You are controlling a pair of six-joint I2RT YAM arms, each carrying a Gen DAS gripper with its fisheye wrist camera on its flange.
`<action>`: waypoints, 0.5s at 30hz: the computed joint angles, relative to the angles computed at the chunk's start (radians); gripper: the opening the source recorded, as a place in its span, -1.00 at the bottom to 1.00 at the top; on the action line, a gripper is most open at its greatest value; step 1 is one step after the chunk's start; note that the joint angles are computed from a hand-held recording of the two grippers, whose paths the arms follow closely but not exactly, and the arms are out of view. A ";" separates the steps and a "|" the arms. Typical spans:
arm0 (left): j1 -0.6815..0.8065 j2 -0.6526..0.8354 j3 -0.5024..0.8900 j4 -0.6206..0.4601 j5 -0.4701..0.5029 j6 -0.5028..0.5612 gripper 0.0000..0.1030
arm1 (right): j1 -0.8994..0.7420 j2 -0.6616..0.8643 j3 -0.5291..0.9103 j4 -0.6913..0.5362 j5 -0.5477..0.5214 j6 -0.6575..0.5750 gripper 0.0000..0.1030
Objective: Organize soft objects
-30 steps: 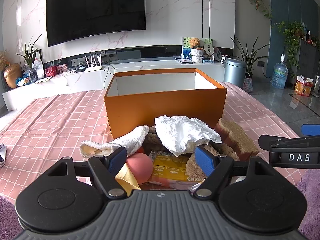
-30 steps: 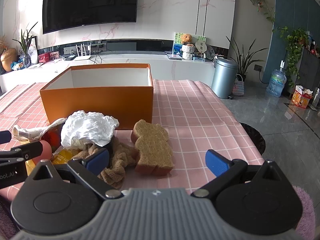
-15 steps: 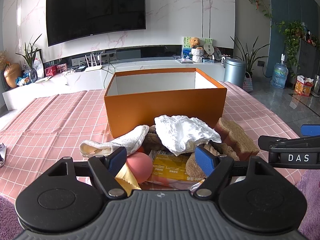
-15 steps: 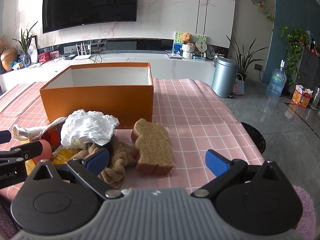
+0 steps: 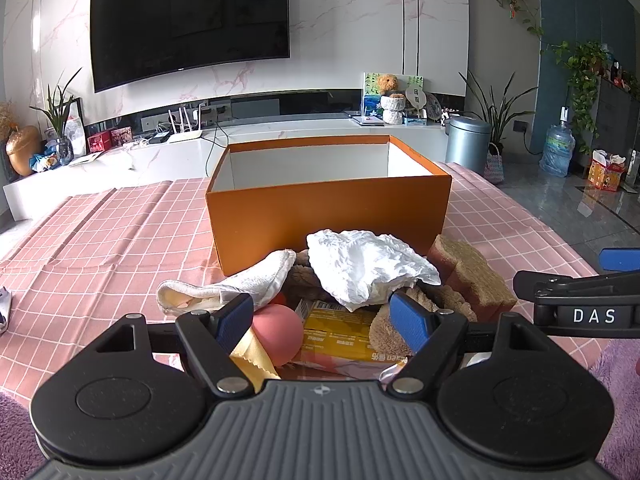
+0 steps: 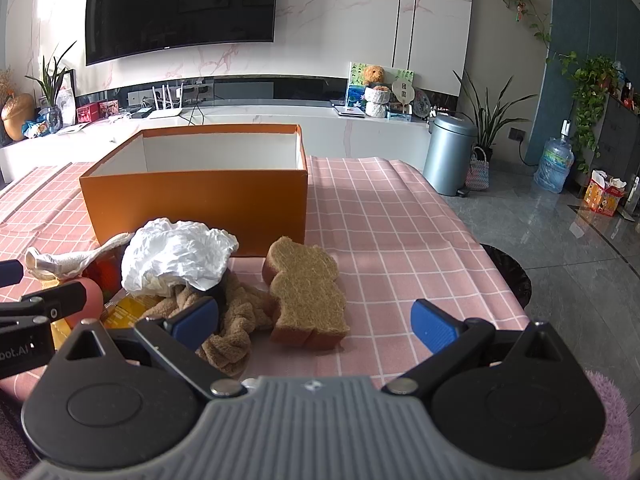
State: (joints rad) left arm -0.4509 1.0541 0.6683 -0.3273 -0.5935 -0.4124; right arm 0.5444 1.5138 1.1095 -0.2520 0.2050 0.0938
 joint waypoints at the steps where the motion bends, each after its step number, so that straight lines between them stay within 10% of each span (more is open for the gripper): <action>1: 0.002 -0.001 0.001 -0.001 0.001 0.002 0.78 | 0.000 0.000 0.000 0.000 0.000 0.000 0.95; 15: 0.002 -0.001 0.001 -0.001 0.003 0.000 0.78 | 0.003 0.008 -0.008 0.013 0.003 0.003 0.95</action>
